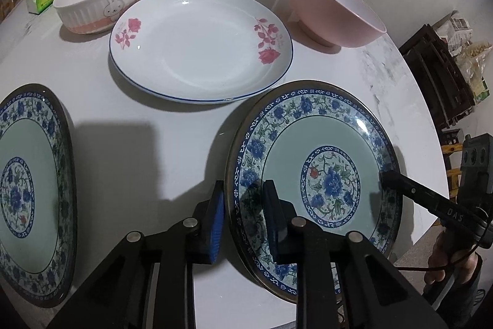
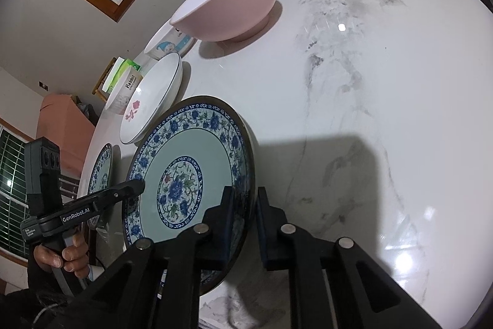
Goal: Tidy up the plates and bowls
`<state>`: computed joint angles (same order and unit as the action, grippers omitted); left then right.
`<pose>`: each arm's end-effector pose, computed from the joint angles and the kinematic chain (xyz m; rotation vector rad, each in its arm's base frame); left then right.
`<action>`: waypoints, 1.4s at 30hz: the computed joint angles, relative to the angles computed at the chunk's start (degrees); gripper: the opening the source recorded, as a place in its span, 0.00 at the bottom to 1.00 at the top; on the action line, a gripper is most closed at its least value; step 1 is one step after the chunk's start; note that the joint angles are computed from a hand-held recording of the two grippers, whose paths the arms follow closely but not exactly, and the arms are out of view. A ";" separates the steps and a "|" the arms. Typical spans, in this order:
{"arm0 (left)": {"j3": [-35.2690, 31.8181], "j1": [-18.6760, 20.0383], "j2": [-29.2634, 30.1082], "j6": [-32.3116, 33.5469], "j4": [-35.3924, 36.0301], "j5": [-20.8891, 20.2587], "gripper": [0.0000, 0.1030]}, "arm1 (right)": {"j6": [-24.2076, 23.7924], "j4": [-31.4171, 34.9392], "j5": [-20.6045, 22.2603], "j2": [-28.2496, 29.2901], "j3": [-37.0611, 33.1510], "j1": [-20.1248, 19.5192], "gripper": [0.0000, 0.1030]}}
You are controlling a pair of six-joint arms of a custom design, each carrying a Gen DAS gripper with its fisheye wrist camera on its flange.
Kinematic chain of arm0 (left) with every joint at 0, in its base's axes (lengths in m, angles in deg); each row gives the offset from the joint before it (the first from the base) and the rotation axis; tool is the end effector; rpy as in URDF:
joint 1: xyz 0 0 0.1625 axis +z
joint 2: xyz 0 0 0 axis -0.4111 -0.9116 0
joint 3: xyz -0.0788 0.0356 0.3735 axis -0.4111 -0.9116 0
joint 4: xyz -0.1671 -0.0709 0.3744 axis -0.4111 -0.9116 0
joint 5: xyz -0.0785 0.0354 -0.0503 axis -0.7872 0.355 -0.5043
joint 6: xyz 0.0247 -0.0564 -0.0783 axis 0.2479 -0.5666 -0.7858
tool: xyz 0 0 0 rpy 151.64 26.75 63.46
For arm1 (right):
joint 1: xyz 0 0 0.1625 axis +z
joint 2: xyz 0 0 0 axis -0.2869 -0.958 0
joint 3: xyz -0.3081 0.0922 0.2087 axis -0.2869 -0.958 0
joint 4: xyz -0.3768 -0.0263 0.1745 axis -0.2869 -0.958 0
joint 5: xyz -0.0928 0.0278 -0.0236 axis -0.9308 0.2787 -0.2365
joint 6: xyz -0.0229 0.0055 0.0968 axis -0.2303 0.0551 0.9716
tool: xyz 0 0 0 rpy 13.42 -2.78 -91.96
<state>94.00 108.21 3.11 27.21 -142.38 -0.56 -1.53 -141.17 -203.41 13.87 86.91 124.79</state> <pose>0.1111 -0.5979 0.3000 0.4381 2.6537 -0.3035 0.2738 -0.5391 -0.1282 -0.0268 -2.7604 0.7903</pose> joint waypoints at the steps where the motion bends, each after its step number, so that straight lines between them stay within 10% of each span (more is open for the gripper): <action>1: 0.03 0.03 -0.09 0.04 0.05 0.09 0.19 | 0.08 0.08 -0.11 0.11 -0.10 0.08 0.14; 25: 0.97 0.96 -3.14 0.90 -0.97 -0.73 0.19 | 0.98 2.69 -2.16 4.10 -6.47 3.73 0.14; 42: -4.77 4.55 -5.35 1.69 -1.30 -0.91 0.19 | -1.84 14.01 0.01 12.42 -24.10 7.78 0.14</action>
<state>89.23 112.76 -2.24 28.90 -143.69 -1.47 -3.37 -127.16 -203.40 26.29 62.80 132.56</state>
